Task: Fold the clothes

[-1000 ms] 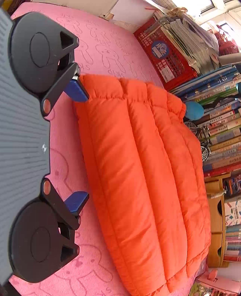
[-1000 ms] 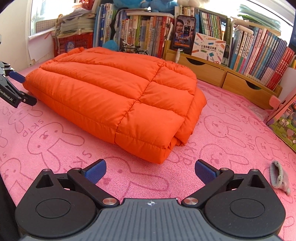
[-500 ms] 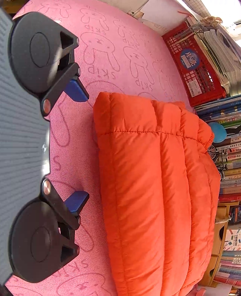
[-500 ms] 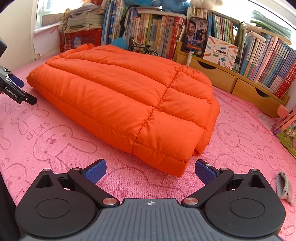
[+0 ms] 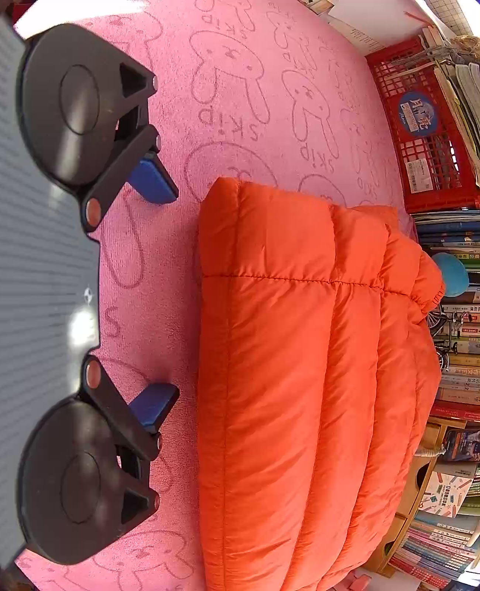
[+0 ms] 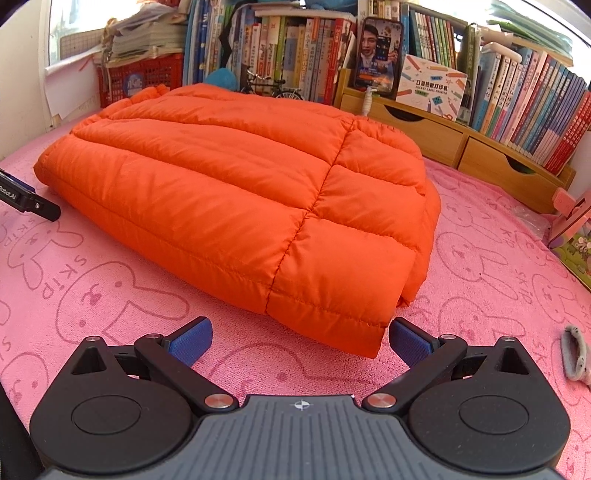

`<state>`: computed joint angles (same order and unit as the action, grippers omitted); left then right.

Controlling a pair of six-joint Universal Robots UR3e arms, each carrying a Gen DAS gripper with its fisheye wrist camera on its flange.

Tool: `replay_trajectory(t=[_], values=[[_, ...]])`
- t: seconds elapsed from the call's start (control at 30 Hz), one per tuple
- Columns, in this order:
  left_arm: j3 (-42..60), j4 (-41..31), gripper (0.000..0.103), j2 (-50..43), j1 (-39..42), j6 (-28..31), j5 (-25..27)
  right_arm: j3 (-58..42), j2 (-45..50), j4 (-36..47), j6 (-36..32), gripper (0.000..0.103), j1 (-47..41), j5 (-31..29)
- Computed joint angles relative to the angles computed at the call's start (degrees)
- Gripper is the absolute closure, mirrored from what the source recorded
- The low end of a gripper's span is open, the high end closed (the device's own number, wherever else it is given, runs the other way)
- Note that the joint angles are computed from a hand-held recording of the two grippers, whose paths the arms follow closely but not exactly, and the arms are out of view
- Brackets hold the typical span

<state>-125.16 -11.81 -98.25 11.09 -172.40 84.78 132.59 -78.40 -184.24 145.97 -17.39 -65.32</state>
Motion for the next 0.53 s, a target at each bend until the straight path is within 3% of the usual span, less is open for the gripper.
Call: replay_trajectory(t=[0.53], values=[[-3.3, 6.1, 0.0, -0.1, 0.6, 0.6, -1.0, -0.6, 1.5, 0.2, 3.8, 0.0, 1.0, -1.0]])
